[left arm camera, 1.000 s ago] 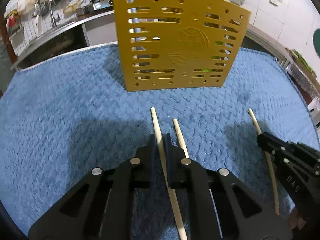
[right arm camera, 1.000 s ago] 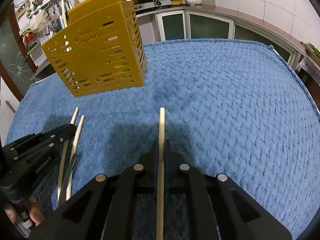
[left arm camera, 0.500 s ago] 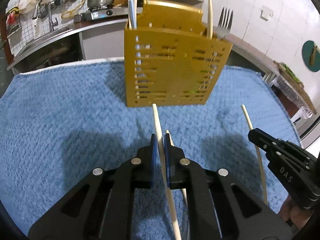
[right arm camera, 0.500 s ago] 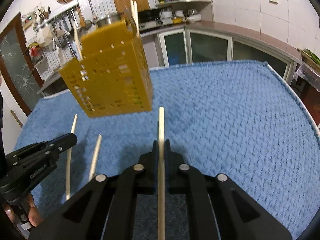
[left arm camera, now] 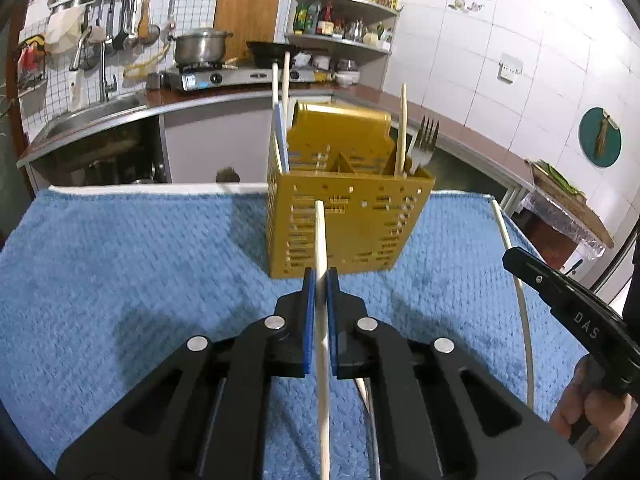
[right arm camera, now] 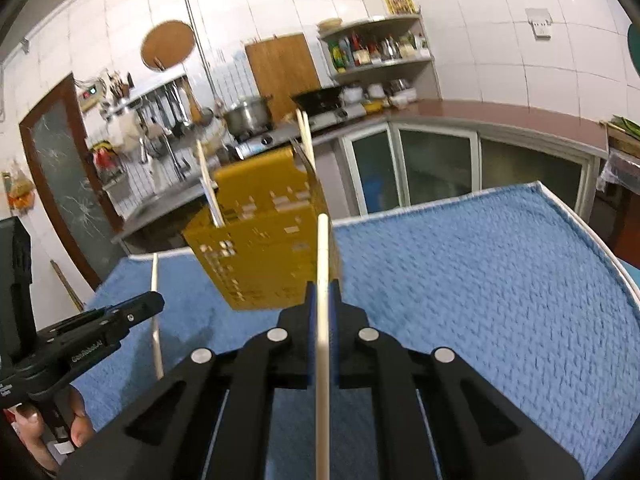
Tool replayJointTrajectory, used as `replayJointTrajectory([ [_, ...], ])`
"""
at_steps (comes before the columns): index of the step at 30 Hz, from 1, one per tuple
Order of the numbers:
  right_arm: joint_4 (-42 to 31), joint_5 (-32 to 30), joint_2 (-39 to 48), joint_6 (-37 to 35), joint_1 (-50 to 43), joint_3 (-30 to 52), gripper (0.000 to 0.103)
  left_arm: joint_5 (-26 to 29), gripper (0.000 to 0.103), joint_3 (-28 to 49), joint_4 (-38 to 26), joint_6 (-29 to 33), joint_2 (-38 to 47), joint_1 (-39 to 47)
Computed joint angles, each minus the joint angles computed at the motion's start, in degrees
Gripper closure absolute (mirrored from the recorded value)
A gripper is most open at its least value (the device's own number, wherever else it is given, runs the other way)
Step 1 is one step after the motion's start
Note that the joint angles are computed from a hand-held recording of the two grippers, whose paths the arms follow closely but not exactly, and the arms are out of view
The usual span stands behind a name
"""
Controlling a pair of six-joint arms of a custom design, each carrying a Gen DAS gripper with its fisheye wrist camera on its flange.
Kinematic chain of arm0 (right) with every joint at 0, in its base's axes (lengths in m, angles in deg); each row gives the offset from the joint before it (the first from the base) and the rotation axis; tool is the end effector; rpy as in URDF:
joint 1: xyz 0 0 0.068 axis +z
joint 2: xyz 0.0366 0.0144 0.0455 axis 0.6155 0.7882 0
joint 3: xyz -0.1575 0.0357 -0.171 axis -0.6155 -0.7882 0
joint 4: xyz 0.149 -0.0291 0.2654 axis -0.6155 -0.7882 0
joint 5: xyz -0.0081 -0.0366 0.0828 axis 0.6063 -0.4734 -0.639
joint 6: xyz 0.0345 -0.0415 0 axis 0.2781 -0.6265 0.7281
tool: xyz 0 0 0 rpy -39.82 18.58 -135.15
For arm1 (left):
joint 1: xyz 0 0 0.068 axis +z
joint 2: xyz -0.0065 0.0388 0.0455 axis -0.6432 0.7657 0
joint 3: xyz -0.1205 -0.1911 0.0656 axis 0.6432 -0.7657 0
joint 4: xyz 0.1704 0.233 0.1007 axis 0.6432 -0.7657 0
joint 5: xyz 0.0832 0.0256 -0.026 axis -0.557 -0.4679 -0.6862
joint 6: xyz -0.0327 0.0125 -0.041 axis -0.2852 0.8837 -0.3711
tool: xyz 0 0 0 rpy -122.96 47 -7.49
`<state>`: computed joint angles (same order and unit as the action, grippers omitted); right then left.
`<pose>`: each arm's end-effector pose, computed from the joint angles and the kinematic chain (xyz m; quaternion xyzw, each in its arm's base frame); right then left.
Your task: Organize utensils
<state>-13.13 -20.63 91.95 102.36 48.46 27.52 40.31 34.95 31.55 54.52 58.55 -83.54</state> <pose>0.2449 0.0464 0.2075 0.0540 0.8521 0.1447 0.5000 0.2580 -0.2290 0.2440 0.0657 0.8896 -0.1205 0.4356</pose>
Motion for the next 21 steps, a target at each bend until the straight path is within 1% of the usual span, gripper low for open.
replayJointTrajectory([
  [3,3.7,1.5,-2.7,0.7,1.0,-1.4,0.097,-0.7,0.099,0.3,0.3,0.9,-1.7,0.0],
  [6,6.4,1.2,-3.5,1.0,1.0,-1.2,0.097,-1.8,0.099,1.4,0.4,2.0,-3.3,-0.5],
  [8,9.6,-1.2,-2.5,1.5,-0.2,-0.6,0.097,-2.7,0.099,2.4,0.5,3.0,-4.0,-0.8],
  [10,11.9,-2.1,-2.0,2.3,-0.8,-0.1,0.097,-3.4,0.099,3.5,0.3,4.0,-4.4,-0.9],
  [11,14.2,-3.1,-1.9,2.8,-1.4,-0.4,0.097,-3.7,0.099,4.5,0.2,4.6,-4.7,-0.9],
  [13,17.5,-3.1,-1.5,3.2,-1.5,-0.6,0.097,-3.5,0.099,6.2,-0.4,5.1,-4.6,-0.8],
  [16,22.9,-2.4,1.0,2.5,-1.3,0.4,0.097,-3.3,0.099,9.7,-2.0,6.2,-3.9,-0.2],
  [21,28.2,-1.8,7.1,1.6,-1.4,3.9,0.097,-2.7,0.099,16.5,-5.1,7.4,-0.9,1.6],
])
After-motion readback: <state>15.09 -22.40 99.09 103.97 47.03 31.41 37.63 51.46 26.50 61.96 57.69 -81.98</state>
